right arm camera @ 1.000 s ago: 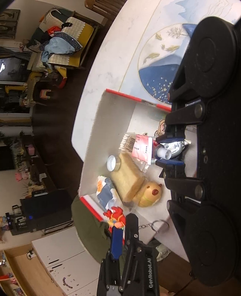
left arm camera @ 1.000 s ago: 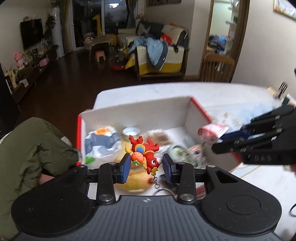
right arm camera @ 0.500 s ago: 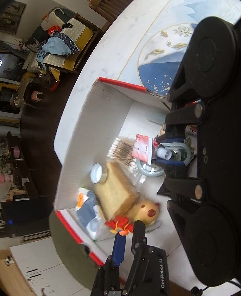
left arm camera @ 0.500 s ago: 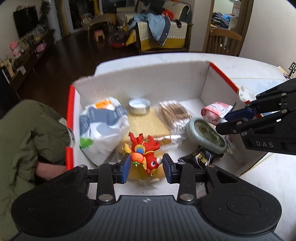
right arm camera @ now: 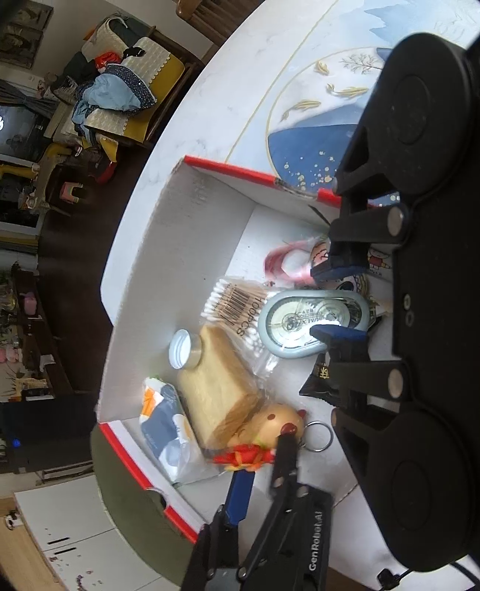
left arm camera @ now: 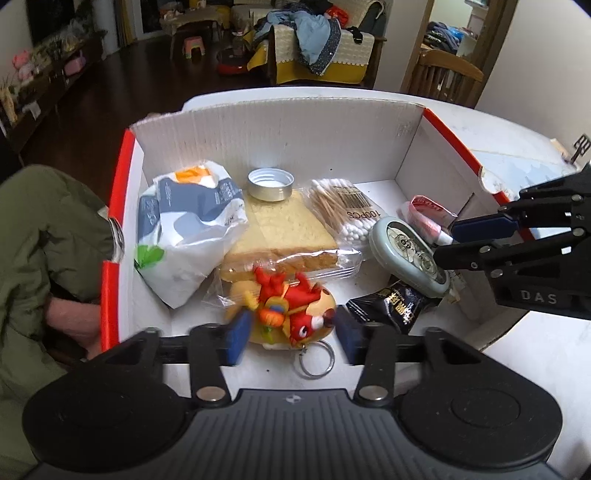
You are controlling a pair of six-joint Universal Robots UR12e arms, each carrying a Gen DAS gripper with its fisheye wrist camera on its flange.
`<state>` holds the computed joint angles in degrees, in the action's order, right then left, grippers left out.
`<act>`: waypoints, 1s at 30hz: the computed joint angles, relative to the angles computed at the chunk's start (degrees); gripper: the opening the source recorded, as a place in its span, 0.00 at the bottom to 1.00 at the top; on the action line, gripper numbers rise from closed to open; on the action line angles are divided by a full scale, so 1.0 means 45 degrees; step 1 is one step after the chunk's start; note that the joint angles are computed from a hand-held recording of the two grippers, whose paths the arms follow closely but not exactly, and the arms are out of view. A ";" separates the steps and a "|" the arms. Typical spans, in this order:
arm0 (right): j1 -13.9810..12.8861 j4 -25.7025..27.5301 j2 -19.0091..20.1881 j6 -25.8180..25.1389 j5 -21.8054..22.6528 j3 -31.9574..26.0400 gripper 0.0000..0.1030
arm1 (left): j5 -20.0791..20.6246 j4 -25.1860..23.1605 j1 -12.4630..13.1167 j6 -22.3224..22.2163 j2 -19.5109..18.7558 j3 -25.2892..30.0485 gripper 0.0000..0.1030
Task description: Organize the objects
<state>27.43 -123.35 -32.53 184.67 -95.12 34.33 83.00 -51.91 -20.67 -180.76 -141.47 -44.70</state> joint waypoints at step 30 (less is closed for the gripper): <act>-0.0045 -0.5699 -0.2903 0.0453 0.0813 0.4817 0.68 | 0.0908 0.5885 -0.0441 -0.0748 0.2112 -0.3572 0.67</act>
<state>27.22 -148.99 -45.59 186.71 -91.46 56.00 87.08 -25.43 -22.66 -184.13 -131.96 -60.77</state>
